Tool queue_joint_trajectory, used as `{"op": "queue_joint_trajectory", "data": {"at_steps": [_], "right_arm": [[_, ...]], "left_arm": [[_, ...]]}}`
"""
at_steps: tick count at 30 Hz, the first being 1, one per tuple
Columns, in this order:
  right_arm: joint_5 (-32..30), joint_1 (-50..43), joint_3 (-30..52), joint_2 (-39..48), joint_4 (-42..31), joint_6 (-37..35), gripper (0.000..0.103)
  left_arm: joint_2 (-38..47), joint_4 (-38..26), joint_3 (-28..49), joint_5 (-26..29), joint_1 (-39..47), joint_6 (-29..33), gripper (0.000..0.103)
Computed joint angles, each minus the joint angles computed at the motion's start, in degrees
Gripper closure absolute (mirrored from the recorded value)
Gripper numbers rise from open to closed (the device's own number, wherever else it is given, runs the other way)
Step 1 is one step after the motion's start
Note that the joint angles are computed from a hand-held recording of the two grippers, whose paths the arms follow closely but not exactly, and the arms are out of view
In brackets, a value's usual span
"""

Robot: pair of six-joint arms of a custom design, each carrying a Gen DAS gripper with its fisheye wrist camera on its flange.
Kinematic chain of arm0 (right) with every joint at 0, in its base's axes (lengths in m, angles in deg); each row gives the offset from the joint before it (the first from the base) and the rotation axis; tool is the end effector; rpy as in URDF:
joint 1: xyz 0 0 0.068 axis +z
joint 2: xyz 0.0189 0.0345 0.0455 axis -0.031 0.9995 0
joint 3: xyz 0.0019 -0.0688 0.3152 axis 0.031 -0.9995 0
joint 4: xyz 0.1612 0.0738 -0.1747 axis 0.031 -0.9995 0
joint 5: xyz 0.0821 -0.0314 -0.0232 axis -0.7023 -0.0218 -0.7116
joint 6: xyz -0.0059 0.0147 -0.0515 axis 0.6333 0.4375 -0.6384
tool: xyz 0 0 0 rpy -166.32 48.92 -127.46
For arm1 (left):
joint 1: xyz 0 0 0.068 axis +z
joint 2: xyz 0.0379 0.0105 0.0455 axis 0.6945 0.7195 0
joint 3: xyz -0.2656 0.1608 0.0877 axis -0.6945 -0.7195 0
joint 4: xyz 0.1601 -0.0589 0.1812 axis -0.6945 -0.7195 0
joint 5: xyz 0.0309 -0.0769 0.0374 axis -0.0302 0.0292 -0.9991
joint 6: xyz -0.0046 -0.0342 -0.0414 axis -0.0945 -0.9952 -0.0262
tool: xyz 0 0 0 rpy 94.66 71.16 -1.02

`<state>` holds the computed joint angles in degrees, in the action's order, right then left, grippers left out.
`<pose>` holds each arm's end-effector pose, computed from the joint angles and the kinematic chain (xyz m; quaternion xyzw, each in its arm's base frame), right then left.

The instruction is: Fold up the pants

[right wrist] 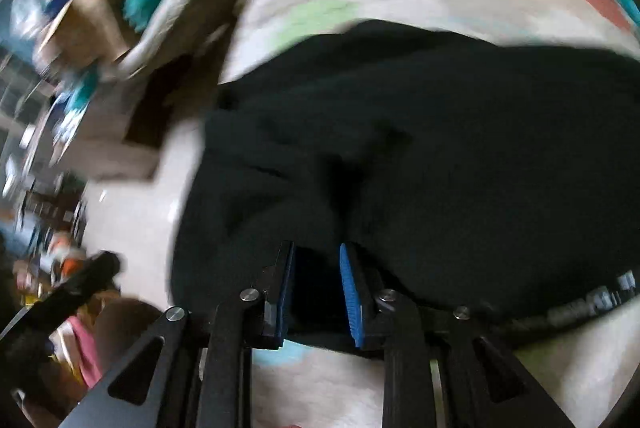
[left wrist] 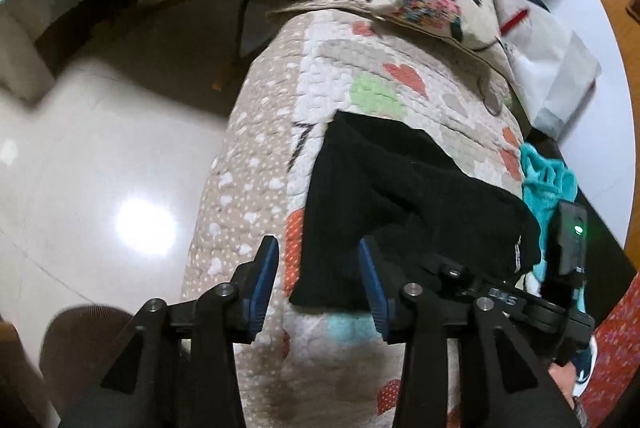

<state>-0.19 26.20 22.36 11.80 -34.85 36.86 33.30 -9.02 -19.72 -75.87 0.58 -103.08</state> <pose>0.2712 0.1609 0.1811 -0.2477 0.9284 0.2516 0.1159 0.0825 -0.0577 0.2414 -0.3623 0.8828 -0.0984 0.2824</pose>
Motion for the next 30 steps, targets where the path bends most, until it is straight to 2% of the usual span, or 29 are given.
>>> {"op": "queue_joint_trajectory", "data": {"at_steps": [2, 7, 9, 12, 14, 17, 25, 30], "right_arm": [[0.4, -4.0, -2.5, -3.7, 1.3, 0.2, 0.077], [-5.4, -17.8, -9.6, -12.0, 6.2, 1.6, 0.077], [-4.9, -21.5, -11.9, -14.2, 8.5, 2.6, 0.074], [-1.8, -26.2, -13.6, -13.9, 13.2, 7.1, 0.061], [-1.9, -28.3, -13.8, -12.4, 15.4, 10.0, 0.059], [-3.4, -30.6, -13.1, -9.0, 17.6, 11.5, 0.056], [-3.2, -32.2, -12.3, -3.7, 21.6, 15.1, 0.055], [-0.5, -30.8, -13.2, -2.5, 25.9, 16.2, 0.047]], "left_arm": [[2.9, 2.7, 1.5, 1.8, 2.9, 6.0, 0.062], [13.6, 12.3, 6.5, 8.0, 8.7, 20.3, 0.061], [19.1, 15.1, 10.2, 10.2, 10.1, 25.9, 0.061], [27.0, 17.6, 16.7, 12.2, 10.4, 32.3, 0.059], [32.2, 20.1, 21.0, 15.0, 10.8, 36.5, 0.055], [40.6, 23.0, 27.4, 19.2, 11.6, 41.0, 0.054], [62.8, 23.7, 48.0, 27.5, 13.0, 48.7, 0.054], [75.3, 18.7, 63.2, 32.1, 13.2, 53.5, 0.054]]}}
